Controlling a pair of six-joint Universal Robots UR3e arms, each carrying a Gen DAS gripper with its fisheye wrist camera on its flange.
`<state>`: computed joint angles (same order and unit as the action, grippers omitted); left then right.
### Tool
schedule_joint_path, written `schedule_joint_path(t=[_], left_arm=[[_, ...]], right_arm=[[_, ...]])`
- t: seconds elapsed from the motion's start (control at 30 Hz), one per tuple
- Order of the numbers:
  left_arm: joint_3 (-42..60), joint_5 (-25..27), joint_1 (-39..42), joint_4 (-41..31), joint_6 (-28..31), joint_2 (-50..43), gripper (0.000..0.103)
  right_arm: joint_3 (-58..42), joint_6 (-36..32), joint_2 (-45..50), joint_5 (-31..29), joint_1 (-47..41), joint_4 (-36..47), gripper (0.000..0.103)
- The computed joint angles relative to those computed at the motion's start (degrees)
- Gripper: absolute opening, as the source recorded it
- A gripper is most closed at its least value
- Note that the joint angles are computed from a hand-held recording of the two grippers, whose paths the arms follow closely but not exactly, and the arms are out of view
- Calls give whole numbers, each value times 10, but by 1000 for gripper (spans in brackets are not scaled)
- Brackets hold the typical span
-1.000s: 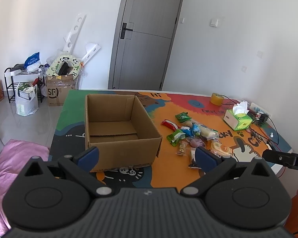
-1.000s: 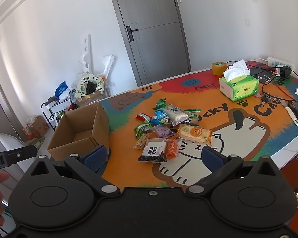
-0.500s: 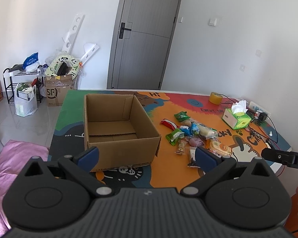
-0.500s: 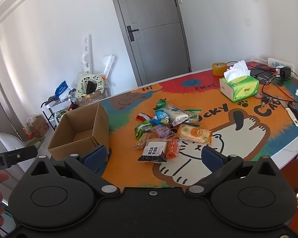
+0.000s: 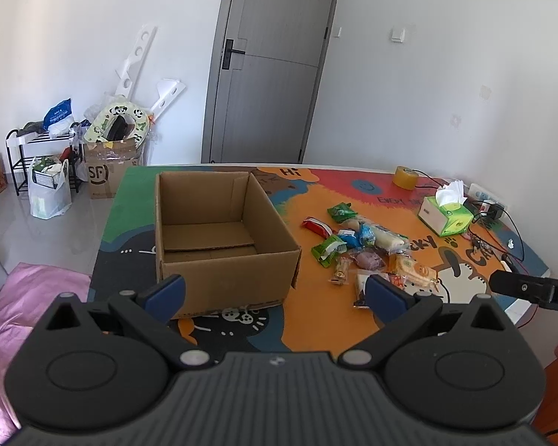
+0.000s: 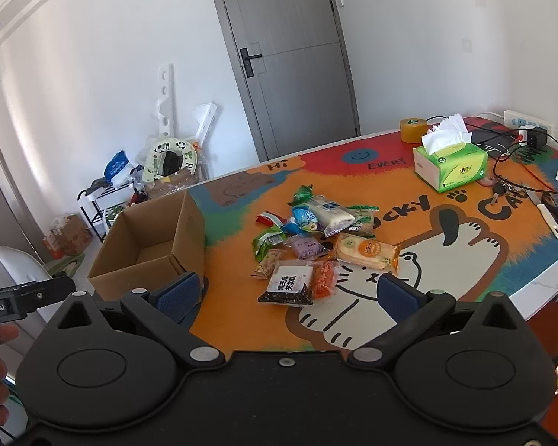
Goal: Organize snacks
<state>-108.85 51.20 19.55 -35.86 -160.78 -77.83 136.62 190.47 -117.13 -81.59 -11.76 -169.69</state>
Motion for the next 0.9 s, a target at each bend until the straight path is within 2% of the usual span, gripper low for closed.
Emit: schedule_joint_path(t=[0.3, 0.5, 0.6, 0.77, 0.9], left_arm=[[-10, 15, -19, 41, -17, -22, 102], [-7, 22, -41, 74, -35, -67, 102], [-5, 30, -63, 110, -43, -96, 102], [6, 17, -87, 136, -44, -141, 101], [23, 18, -106, 152, -59, -174, 100]], right_arm=[[32, -23, 14, 48, -29, -50, 103], [52, -30, 58, 33, -26, -113, 103], [70, -40, 78, 53, -44, -145, 103], [82, -55, 134, 55, -53, -205, 103], [92, -62, 157, 98, -86, -221, 103]])
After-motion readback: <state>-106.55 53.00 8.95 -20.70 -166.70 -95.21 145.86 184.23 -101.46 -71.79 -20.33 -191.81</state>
